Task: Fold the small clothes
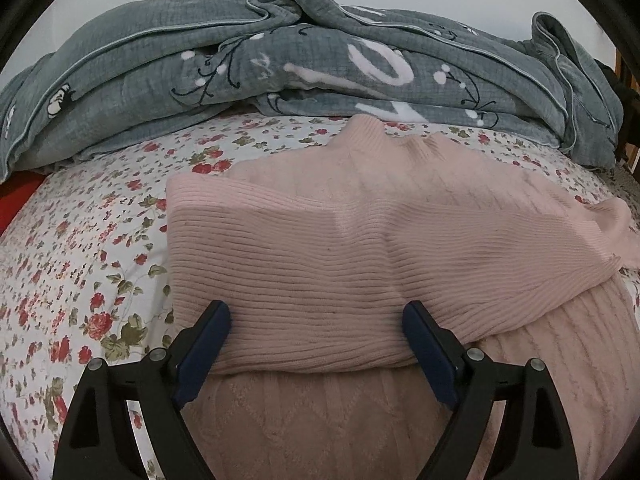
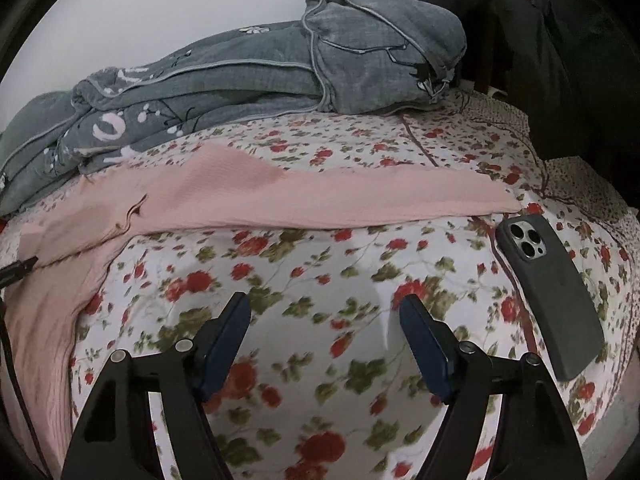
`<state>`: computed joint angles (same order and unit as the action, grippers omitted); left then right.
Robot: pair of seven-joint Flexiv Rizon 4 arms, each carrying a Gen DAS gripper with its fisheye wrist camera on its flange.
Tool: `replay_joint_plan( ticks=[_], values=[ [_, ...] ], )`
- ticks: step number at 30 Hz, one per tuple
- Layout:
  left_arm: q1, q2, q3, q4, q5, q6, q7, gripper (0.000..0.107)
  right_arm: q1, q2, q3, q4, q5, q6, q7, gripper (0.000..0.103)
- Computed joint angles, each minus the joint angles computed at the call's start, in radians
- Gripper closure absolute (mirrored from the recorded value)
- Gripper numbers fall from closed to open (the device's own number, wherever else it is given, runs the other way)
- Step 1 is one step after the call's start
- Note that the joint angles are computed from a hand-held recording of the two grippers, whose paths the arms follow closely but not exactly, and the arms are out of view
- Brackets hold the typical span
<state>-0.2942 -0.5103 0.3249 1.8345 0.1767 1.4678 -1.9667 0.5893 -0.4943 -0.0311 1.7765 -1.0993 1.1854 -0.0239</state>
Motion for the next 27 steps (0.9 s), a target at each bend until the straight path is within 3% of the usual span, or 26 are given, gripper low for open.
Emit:
replay_joint_plan(
  ticks=[8, 11, 27],
  values=[
    [0.009, 0.001, -0.009, 0.002, -0.002, 0.003, -0.002, 0.018, -0.042, -0.007, -0.033, 0.001, -0.067, 0.019, 0.043, 0.026],
    [0.017, 0.001, -0.019, 0.004, -0.011, 0.007, 0.005, 0.018, -0.07, -0.023, -0.019, -0.008, -0.002, 0.005, 0.004, 0.031],
    [0.018, -0.005, -0.021, 0.003, -0.033, 0.007, 0.022, 0.018, -0.058, -0.04, -0.044, -0.031, 0.016, -0.02, -0.008, 0.031]
  ],
)
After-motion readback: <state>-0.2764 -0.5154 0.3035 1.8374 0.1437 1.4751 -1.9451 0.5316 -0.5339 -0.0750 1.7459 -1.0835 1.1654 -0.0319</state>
